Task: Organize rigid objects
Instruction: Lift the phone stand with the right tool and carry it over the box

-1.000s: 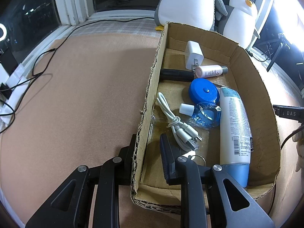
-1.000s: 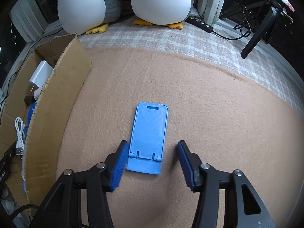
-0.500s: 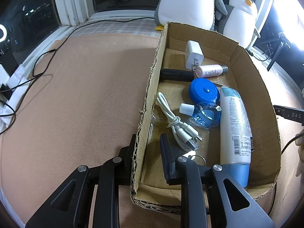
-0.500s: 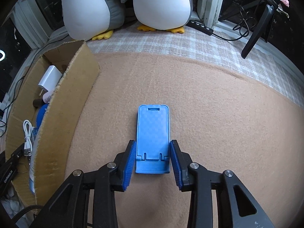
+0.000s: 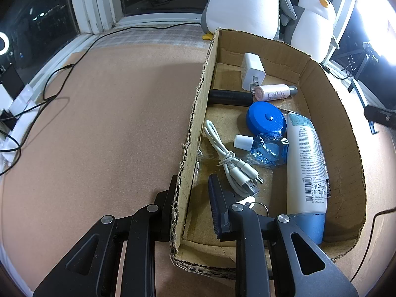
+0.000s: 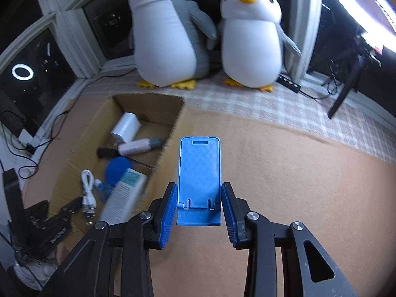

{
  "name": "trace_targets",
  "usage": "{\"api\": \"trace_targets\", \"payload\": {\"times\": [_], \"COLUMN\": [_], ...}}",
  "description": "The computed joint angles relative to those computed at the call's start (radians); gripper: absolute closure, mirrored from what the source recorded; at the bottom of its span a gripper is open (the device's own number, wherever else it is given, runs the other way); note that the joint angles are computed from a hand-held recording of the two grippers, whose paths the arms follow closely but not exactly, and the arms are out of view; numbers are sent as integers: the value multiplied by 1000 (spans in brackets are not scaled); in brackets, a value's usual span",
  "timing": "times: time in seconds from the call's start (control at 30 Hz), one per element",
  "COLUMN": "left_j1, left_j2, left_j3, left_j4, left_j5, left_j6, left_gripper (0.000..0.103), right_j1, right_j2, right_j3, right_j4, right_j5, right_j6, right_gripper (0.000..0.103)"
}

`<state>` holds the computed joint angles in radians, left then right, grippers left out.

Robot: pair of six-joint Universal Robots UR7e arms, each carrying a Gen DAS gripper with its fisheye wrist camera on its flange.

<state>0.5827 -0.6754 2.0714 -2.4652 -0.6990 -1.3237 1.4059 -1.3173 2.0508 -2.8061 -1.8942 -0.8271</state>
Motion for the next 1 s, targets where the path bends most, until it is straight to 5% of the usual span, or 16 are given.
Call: {"api": "trace_targets", "payload": {"times": [0.5,1.0], "left_j1": [0,1], "left_j2": [-1,-4], "left_j3": [1,3], "left_j4": [0,0], "left_j5": [0,-1], "left_j6": [0,-1], "left_gripper": [82,82], "right_j1": [84,92], "right_j2": [33,108], "right_j3": [74,54], "right_j4": [-36,-35], "right_j5": [45,12], "right_j6": [-21,-29], "right_gripper": [71,71]}}
